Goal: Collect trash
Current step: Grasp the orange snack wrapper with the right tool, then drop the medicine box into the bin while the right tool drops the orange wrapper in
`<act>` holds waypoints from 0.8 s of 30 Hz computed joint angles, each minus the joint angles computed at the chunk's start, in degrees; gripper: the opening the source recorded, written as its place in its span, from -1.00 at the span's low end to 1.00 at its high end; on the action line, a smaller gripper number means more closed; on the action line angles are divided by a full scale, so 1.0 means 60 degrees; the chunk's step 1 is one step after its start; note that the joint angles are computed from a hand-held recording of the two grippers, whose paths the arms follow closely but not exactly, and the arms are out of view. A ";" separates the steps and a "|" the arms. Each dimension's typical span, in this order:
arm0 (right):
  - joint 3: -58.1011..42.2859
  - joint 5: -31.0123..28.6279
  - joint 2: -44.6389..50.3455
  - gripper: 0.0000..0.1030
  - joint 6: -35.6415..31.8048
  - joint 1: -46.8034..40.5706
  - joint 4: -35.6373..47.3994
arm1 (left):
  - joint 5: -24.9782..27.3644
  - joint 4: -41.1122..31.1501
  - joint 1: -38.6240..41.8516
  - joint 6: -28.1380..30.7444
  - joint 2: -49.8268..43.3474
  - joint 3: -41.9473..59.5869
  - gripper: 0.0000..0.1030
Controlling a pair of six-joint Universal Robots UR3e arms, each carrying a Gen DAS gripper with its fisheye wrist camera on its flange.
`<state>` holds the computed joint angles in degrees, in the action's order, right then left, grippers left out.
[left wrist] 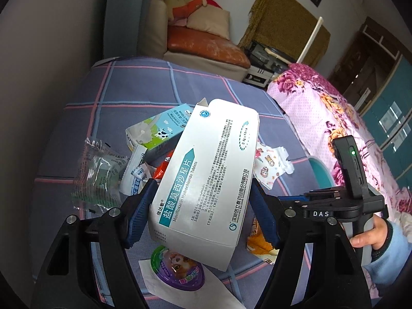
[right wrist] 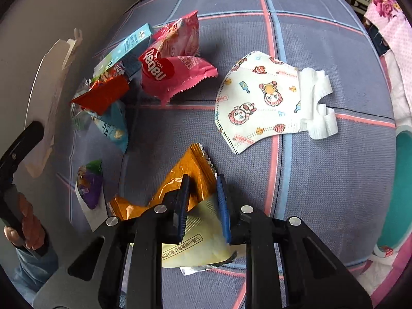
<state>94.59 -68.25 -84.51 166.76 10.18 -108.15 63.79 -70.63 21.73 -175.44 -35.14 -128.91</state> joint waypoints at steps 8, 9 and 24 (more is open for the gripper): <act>0.0803 0.0000 -0.1240 -0.72 -0.0318 -0.0488 -0.0210 | 0.1093 0.1580 -0.1775 -0.1314 -0.1094 0.0250 0.41; 0.0937 0.0077 -0.1525 -0.72 -0.0373 -0.0719 -0.0186 | 0.1340 0.1862 -0.2180 -0.1562 -0.1357 0.0346 0.41; 0.1464 0.1731 -0.4683 -0.75 -0.3058 -0.5873 0.2183 | 0.3831 0.5117 -0.7058 -0.4001 -0.6749 0.2833 0.41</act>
<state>103.38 -57.87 -112.61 148.41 -25.06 -95.05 86.77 -39.93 -20.61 -199.45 -75.63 -111.92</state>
